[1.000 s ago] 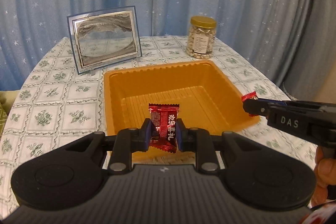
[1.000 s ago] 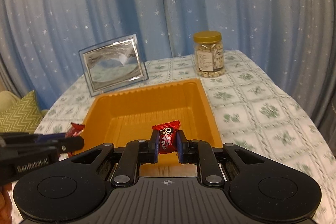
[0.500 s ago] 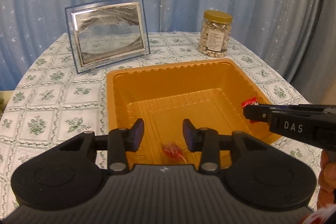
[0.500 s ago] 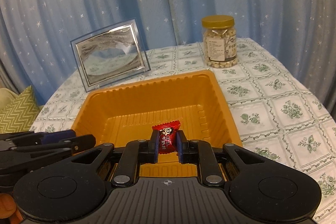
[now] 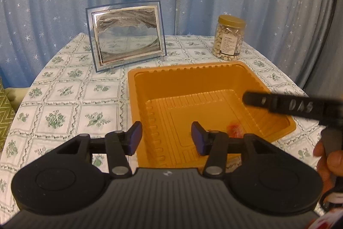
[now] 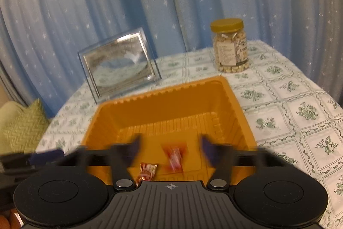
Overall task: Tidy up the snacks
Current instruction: 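Withdraw both tools from the tray back toward the snacks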
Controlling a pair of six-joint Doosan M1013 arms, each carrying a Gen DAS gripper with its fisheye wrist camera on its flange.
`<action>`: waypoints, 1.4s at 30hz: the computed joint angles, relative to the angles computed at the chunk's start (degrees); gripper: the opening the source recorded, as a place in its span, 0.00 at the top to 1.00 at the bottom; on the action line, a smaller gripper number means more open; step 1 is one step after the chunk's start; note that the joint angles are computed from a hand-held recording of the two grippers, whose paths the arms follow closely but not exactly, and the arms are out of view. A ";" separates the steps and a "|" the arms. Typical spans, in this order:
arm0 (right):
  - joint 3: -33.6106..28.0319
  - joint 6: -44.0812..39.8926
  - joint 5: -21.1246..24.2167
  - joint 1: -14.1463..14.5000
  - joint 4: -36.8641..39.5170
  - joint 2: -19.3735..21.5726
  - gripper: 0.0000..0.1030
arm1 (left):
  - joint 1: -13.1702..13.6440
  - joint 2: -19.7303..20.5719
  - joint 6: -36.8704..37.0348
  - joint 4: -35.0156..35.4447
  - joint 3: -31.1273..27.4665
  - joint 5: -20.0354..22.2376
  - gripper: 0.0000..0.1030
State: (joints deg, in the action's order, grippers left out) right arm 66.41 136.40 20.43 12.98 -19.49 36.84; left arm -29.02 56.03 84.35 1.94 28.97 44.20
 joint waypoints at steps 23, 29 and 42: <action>14.48 12.77 6.66 3.82 -10.73 -12.29 0.31 | -1.83 -18.02 -6.82 3.64 29.08 -11.17 0.29; 19.30 18.41 8.35 5.78 -13.05 -16.10 0.31 | -2.73 -22.63 -8.65 5.65 35.89 -14.02 0.19; 23.44 21.16 12.80 8.35 -14.20 -19.94 0.31 | -3.19 -27.26 -11.28 6.46 43.01 -14.60 0.14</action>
State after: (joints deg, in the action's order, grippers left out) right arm 89.85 157.55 33.24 21.33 -33.70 16.90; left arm -32.21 28.77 73.07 8.40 71.97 29.60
